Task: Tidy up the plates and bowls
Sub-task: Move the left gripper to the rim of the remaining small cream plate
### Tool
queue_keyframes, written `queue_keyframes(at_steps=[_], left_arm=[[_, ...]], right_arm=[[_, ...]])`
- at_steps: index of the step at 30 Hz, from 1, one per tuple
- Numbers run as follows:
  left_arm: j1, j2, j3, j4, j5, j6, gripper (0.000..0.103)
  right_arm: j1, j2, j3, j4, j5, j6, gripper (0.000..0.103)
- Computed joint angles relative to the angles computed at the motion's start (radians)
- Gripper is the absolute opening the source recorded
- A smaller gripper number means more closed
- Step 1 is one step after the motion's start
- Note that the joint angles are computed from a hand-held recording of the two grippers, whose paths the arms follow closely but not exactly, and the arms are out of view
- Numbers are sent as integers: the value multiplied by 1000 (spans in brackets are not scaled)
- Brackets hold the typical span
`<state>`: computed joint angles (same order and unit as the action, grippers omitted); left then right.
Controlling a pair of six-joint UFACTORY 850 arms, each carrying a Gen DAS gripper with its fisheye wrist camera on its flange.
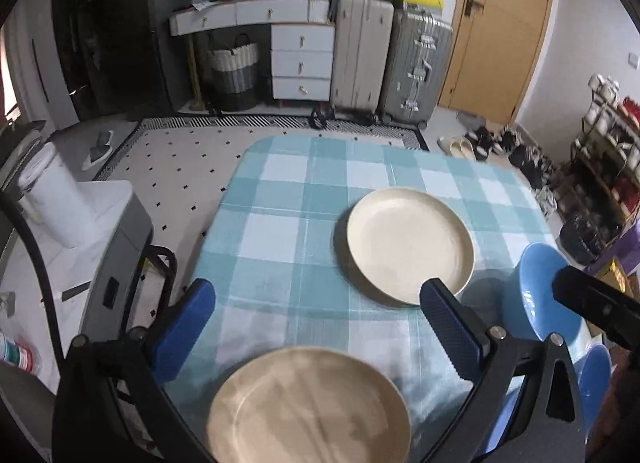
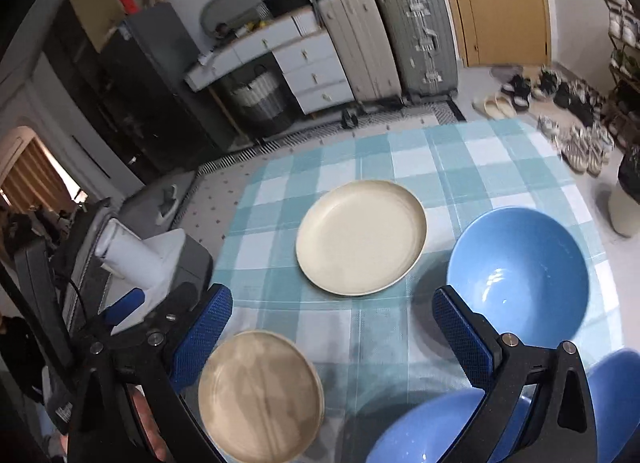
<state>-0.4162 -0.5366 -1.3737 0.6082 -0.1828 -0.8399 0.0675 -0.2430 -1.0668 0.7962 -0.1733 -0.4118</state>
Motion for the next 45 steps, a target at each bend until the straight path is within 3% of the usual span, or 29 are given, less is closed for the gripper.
queue_keyframes(at_steps=[3,8,12,17,18,23,25,32,40,45], left_arm=[[-3,-70,-83,-69,-37,75,103],[21,-186,-240,-341,-101,320,103],[29,-283,-377,-423,-174,387,103],[23,-392,-524,-440,-253,434,103],[25,-412,-551,-468,-266,462,103],[41,-511,-685,-651,-348,617,102],[39,-535,-715,-645,-359,614,102],[32,-612,-821,-634,-412,622,102],[22,-686,-928,-632,-476,606,101],[19,-718,-976,-651,-502,614,94]], right_arm=[[-19,-99,-97,-77,-67,121,99],[-31,-207,-208,-154,-139,218,89],[-42,-283,-319,-371,-169,399,89],[-93,-466,-566,-457,-403,537,87],[-94,-504,-619,-503,-448,557,82],[-109,-639,-804,-568,-601,556,78],[-120,-688,-867,-555,-650,545,78],[-131,-796,-1008,-592,-728,568,78],[-138,-902,-1135,-591,-832,581,58],[-139,-907,-1136,-570,-821,543,52]])
